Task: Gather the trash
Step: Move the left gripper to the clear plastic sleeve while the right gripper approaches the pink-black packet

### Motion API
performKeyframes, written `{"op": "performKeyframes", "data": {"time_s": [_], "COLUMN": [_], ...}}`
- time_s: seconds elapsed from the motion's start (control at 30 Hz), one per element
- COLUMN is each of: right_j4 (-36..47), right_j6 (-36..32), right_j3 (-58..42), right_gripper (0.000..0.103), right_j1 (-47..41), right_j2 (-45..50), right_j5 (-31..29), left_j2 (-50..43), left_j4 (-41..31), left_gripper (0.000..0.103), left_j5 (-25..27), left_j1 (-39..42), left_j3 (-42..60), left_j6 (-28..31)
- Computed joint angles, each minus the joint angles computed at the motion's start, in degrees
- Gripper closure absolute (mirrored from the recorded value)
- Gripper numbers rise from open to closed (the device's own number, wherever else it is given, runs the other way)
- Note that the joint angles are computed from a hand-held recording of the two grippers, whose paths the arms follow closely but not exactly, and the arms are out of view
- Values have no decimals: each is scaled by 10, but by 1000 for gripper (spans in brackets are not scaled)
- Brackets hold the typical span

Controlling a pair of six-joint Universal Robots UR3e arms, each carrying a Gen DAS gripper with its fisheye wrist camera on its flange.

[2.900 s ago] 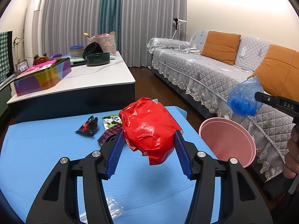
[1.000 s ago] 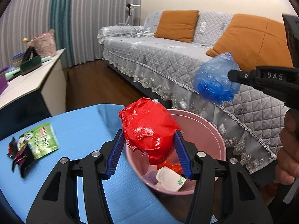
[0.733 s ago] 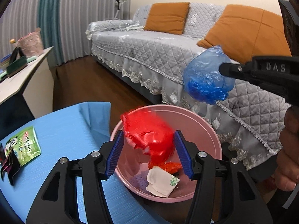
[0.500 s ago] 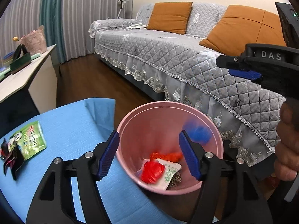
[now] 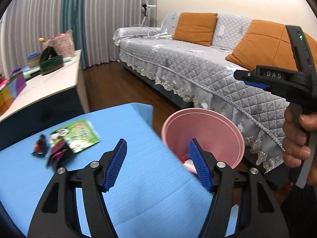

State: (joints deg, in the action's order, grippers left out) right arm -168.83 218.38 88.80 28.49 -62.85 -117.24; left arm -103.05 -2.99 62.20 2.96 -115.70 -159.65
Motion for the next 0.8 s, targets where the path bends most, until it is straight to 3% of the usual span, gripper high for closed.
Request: {"op": "performKeyframes", "data": {"time_s": [0.5,0.8], "right_j4": [38,129], "right_j6": [-9,-25], "right_j3": [-139,-350], "right_gripper": [66,68], "right_j1": [54,77], "right_j2": [74,196], "right_j5": [27,65], "left_j2": [213,162], "left_j4": [-142,-180], "left_gripper": [39,39], "left_j5": [-110,-58], "left_j1": [295,332], "left_j3": [-172,-184], "left_j6": [152,217]}}
